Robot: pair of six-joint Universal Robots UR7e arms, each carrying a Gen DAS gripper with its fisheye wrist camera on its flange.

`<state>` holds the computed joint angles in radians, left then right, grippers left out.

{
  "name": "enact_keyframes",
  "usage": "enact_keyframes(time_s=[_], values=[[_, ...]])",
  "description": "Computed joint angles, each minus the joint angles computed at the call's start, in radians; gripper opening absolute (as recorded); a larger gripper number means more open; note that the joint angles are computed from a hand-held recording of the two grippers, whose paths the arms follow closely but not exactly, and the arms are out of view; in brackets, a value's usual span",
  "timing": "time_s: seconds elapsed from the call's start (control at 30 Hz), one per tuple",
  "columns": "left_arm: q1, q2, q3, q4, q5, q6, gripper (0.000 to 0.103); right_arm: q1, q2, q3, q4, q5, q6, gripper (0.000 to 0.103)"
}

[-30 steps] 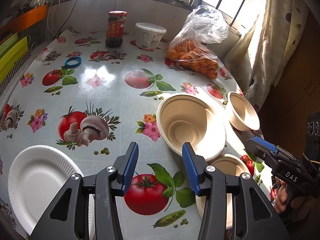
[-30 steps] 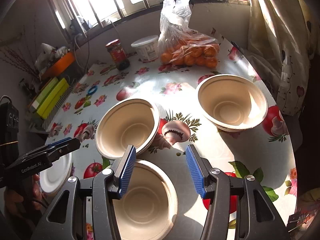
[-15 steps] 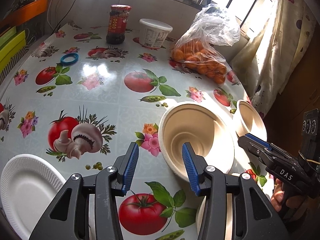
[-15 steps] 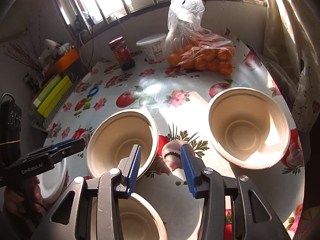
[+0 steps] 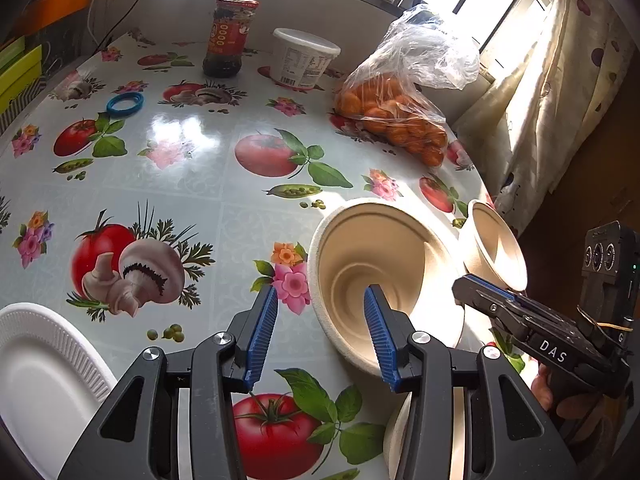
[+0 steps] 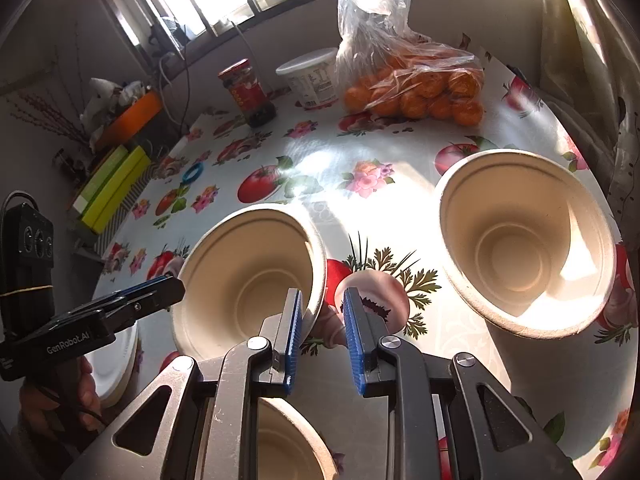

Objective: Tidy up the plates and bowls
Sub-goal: 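Lift the tan bowl with the right tool and carry it toward another tan bowl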

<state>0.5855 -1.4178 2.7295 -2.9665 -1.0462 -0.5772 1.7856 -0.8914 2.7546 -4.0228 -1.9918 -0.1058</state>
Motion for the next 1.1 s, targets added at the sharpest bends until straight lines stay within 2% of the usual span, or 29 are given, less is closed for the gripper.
enact_keyframes(time_s=[0.6,1.1], values=[[-0.009,0.038,-0.008,-0.034,-0.032,0.032,0.046,0.003,0.022,-0.013,0.001,0.022,0.015,0.021],[-0.031,0.023,-0.008,-0.02,-0.021,0.027,0.046,0.006,0.023,-0.01,-0.025,0.022,0.01,0.021]])
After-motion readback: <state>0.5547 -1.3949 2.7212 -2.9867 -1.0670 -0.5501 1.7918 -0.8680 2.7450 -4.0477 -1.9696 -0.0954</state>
